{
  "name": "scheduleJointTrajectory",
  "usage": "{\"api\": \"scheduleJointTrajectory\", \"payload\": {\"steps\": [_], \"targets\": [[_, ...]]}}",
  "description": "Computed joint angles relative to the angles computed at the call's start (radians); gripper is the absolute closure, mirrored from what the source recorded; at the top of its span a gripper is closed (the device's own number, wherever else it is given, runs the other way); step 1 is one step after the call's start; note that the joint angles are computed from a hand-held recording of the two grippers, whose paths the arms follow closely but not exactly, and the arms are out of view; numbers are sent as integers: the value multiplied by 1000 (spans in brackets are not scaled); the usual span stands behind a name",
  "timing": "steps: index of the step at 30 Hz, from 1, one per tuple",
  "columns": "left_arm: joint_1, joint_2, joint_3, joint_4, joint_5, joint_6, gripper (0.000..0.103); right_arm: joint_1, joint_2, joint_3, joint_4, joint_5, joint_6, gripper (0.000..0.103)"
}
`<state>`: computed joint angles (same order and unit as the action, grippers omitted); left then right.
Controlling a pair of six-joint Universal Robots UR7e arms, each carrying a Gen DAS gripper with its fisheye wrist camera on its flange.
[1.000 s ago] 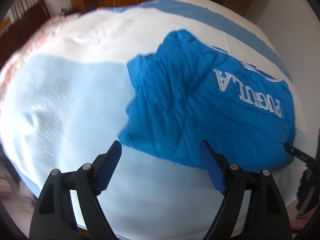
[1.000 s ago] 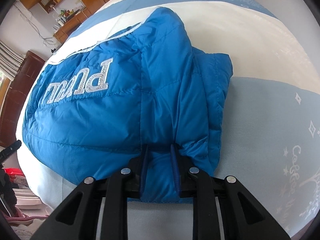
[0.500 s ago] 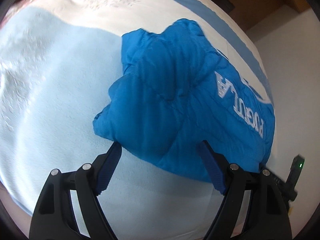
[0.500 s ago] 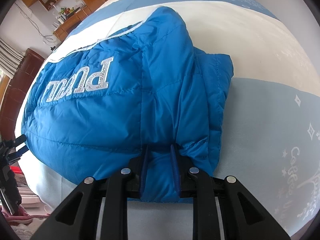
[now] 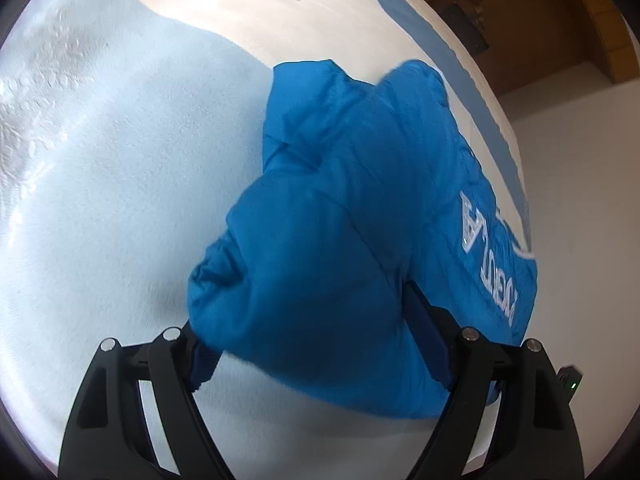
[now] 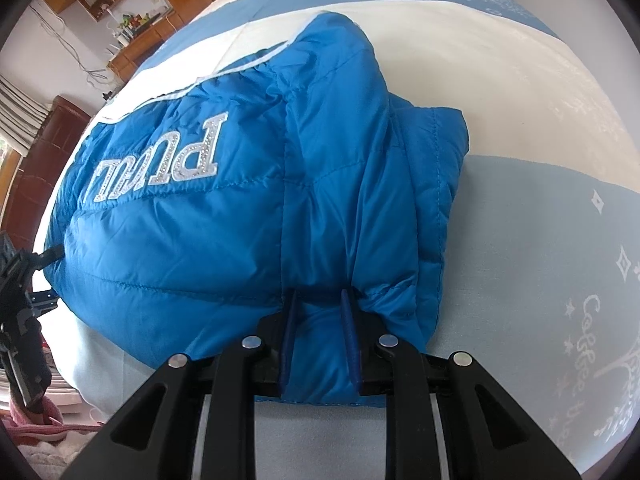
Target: Fold large clothes
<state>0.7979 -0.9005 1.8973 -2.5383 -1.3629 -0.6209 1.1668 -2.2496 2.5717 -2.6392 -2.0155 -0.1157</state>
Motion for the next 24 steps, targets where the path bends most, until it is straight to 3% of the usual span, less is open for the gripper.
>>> {"api": "scheduleJointTrajectory", "payload": {"steps": [4,8,11,14,19,24], "targets": [[13,17,-2,-42,-3,17,31,-9,-4,0,-1,13,-6,82],[11,11,15,-96,-25,31,58,-12,-10,8,-12,17,-17,82],[-23,-1,27,-119,8,69,73,-22,-22,17,-19,30,-27,82],[-69,-11,26,-129,61,112,77,-40,-39,24,-19,51,-38,82],[-128,-24,6,-141,84,173,78,-56,-61,21,10,77,-34,82],[-193,-18,-38,-114,100,236,78,-5,-66,3,48,34,1,80]]}}
